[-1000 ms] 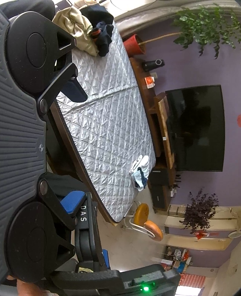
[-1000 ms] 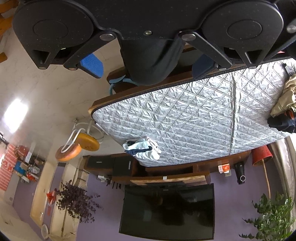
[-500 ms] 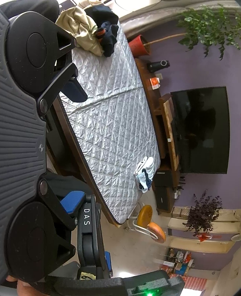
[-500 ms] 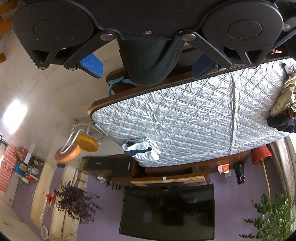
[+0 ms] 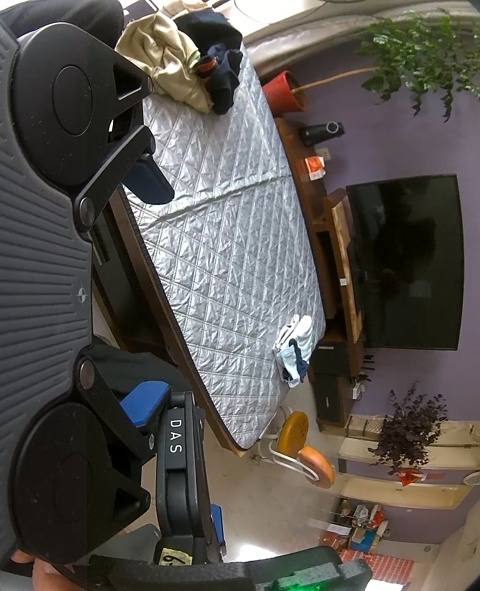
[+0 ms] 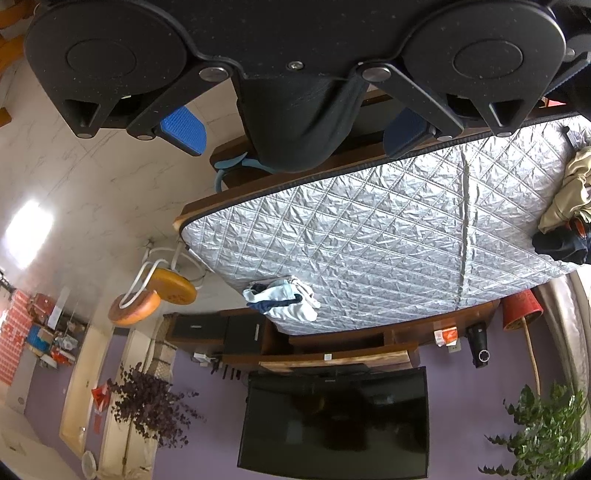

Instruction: Fold clothes

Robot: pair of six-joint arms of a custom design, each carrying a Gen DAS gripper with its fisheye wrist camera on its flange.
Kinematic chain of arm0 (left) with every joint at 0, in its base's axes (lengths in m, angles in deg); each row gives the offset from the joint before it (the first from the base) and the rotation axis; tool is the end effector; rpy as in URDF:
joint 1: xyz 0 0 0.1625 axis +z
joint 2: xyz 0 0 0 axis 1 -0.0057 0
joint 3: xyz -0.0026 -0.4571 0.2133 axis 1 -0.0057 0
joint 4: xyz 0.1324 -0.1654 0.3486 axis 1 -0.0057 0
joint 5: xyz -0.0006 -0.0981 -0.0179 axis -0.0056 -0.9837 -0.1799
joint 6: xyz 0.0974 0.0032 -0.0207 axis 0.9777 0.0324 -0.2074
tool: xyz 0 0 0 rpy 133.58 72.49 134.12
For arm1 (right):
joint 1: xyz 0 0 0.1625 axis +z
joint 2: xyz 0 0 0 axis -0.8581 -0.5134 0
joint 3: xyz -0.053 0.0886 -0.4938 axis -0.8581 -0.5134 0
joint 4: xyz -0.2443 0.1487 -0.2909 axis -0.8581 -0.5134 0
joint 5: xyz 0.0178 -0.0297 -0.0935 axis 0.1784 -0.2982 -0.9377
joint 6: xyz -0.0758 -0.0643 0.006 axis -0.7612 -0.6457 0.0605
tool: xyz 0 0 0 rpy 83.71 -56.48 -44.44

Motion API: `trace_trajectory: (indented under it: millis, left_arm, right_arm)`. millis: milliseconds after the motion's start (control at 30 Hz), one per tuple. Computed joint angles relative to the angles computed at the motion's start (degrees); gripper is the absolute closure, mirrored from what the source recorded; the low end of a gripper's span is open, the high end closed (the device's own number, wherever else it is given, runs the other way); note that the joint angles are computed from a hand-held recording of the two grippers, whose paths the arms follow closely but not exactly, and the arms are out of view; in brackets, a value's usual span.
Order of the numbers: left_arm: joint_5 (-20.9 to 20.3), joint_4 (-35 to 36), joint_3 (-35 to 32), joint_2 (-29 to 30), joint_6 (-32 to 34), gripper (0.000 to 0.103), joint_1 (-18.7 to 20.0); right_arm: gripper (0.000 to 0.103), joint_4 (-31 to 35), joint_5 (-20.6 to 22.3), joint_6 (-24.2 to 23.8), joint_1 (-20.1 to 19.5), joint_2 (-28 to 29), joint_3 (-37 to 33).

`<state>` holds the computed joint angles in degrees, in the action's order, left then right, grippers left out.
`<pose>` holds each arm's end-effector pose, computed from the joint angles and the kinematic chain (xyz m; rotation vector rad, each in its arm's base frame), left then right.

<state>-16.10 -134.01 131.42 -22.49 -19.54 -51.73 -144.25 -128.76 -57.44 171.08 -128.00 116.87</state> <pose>-0.4363 -0.6204 0.2453 0.4955 2.1490 -0.9809 0.3336 -0.6708 0.3355 0.4085 -2.1493 0.9012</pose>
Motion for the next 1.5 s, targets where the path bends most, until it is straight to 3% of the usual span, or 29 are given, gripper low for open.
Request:
trace_trajectory:
  millis: [1500]
  left_arm:
    - [0.3, 5.0, -0.3, 0.0, -4.5, 0.001, 0.4]
  right_arm:
    - [0.001, 1.0, -0.6, 0.1, 0.1, 0.4, 0.0]
